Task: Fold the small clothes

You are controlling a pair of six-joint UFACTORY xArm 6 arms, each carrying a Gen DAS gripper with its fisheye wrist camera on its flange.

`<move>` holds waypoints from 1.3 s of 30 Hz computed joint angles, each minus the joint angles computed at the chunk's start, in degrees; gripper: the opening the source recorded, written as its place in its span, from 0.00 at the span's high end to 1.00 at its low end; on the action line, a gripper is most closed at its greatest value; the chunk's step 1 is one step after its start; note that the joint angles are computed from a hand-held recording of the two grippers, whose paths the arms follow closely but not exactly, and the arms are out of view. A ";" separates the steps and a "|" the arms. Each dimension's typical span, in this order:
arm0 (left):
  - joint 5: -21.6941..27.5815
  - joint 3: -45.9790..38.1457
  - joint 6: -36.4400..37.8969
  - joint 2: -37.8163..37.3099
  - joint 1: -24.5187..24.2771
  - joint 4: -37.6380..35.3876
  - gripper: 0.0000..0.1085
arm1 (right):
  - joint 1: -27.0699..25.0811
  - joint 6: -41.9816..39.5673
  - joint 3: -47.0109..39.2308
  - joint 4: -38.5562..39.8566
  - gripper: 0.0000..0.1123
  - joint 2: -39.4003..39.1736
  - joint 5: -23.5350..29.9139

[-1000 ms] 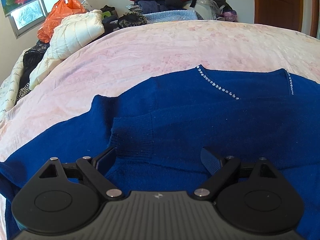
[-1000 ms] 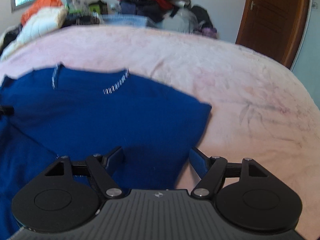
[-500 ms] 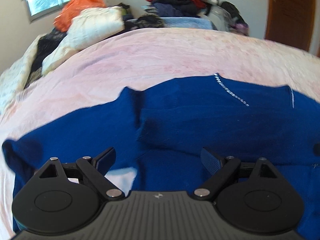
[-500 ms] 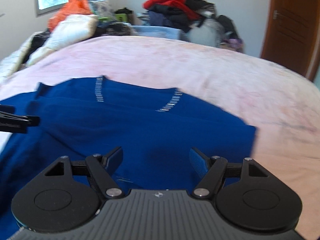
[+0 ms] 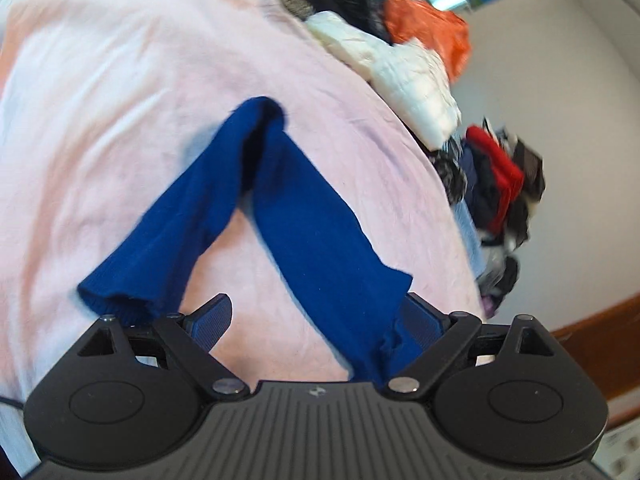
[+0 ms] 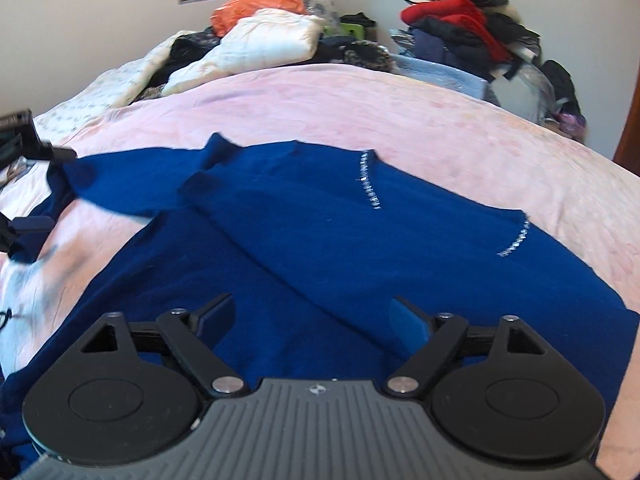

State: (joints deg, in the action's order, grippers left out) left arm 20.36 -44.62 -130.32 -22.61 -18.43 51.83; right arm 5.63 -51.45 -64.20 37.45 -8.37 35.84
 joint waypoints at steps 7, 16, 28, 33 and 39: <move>-13.76 9.31 -16.07 -2.91 5.75 -4.24 0.15 | -0.08 0.31 1.49 -0.28 0.20 -0.96 0.71; -12.91 14.07 -16.05 -8.24 7.80 -9.98 0.17 | -0.93 0.74 1.00 0.10 0.17 0.07 1.53; -6.32 11.89 1.20 -10.47 7.94 -12.45 0.94 | -0.39 1.08 0.23 -0.91 0.16 0.64 1.70; 12.39 6.06 10.12 -11.93 5.57 -5.73 0.95 | -0.54 1.17 0.11 -0.66 0.16 0.70 2.10; 34.31 -1.87 20.19 -11.27 6.34 8.69 0.95 | -1.16 0.88 -0.32 0.67 0.15 0.85 2.44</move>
State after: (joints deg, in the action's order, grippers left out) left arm 54.67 -46.49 -110.13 -33.88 -12.10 60.52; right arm 4.47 -50.56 -64.52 38.12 -7.51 38.28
